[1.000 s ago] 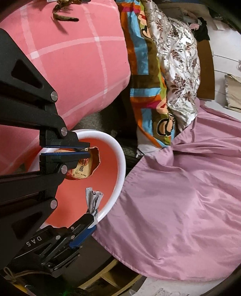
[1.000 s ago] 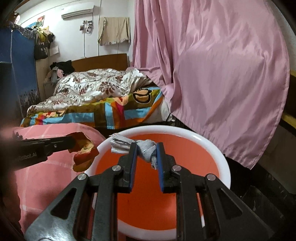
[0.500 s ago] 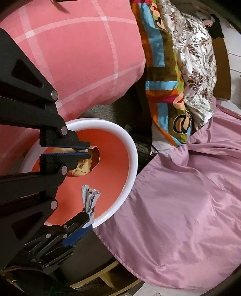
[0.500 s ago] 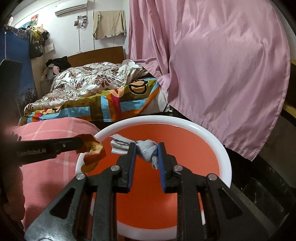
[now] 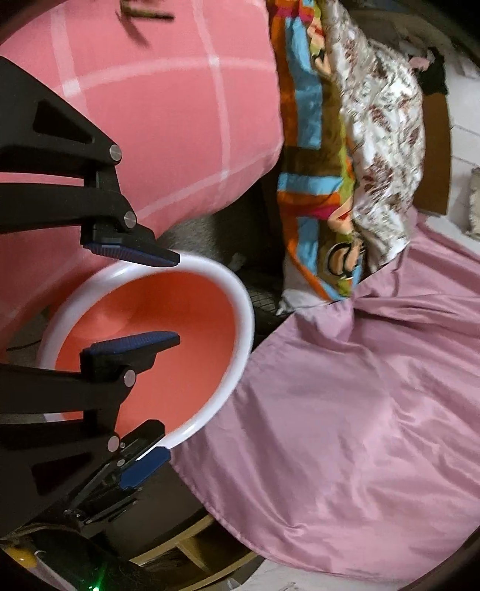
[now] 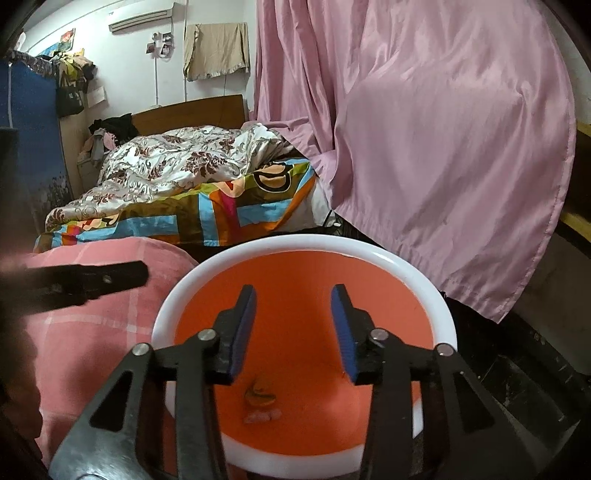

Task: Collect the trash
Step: 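Carry both items to the orange bucket and open both tools to drop them, then move both tools back over the remaining trash on the bedspread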

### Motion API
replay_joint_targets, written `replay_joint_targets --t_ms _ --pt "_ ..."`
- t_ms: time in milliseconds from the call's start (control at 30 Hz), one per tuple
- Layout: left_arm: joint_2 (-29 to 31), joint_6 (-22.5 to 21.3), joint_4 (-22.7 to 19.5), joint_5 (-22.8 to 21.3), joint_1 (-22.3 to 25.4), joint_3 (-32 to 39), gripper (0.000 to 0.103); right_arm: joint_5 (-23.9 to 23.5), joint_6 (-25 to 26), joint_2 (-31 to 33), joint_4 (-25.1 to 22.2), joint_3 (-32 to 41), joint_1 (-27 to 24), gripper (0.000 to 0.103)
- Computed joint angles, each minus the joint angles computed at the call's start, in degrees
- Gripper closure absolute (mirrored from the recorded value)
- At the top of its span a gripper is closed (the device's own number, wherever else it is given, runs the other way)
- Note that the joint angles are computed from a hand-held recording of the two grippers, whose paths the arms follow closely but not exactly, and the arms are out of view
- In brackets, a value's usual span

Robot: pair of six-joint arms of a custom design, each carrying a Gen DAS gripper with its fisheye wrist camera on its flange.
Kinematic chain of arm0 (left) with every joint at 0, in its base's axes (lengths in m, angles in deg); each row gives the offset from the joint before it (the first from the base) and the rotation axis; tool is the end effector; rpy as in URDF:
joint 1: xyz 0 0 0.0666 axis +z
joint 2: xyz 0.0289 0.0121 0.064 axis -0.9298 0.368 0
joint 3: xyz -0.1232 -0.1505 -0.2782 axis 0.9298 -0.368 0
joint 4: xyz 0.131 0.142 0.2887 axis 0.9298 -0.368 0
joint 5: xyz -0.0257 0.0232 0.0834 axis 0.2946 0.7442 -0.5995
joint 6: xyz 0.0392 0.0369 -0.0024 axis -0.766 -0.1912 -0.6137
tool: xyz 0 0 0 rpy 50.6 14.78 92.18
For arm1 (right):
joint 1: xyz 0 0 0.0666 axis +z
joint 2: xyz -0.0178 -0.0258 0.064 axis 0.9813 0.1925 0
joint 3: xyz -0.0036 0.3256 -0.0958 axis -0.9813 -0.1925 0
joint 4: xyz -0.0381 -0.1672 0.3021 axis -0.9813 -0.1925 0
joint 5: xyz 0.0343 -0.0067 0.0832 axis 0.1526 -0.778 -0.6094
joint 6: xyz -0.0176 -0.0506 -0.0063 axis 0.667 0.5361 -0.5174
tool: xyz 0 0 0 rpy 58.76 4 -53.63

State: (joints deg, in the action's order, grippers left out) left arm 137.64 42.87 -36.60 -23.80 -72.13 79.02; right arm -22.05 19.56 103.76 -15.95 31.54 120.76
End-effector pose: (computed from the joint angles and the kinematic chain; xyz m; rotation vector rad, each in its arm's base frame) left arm 0.3904 -0.0357 0.3849 -0.0279 2.3141 -0.4674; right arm 0.3286 0.2718 0.3455 -0.1208 2.1160 0.1296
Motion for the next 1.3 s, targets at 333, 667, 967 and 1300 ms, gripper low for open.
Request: replay_joint_targets --t_ms 333,667,967,1300 --pt "-13.98 0.39 4.86 -6.03 5.49 -7.82 0.042 2.71 0.59 -0.81 3.76 1.31 4.34 0.011" --pt "-30.41 -0.06 9.66 -9.17 17.59 -16.26 0.002 3.31 4.56 -0.85 15.56 1.58 11.16 0.011" --pt "-41.99 -6.08 9.99 -2.32 33.72 -21.84 0.002 3.39 12.16 0.93 30.91 0.57 17.9 0.011" --pt "-47.69 -10.66 13.3 17.2 59.58 -25.57 0.002 1.43 19.6 4.95 45.41 0.75 22.57 0.011"
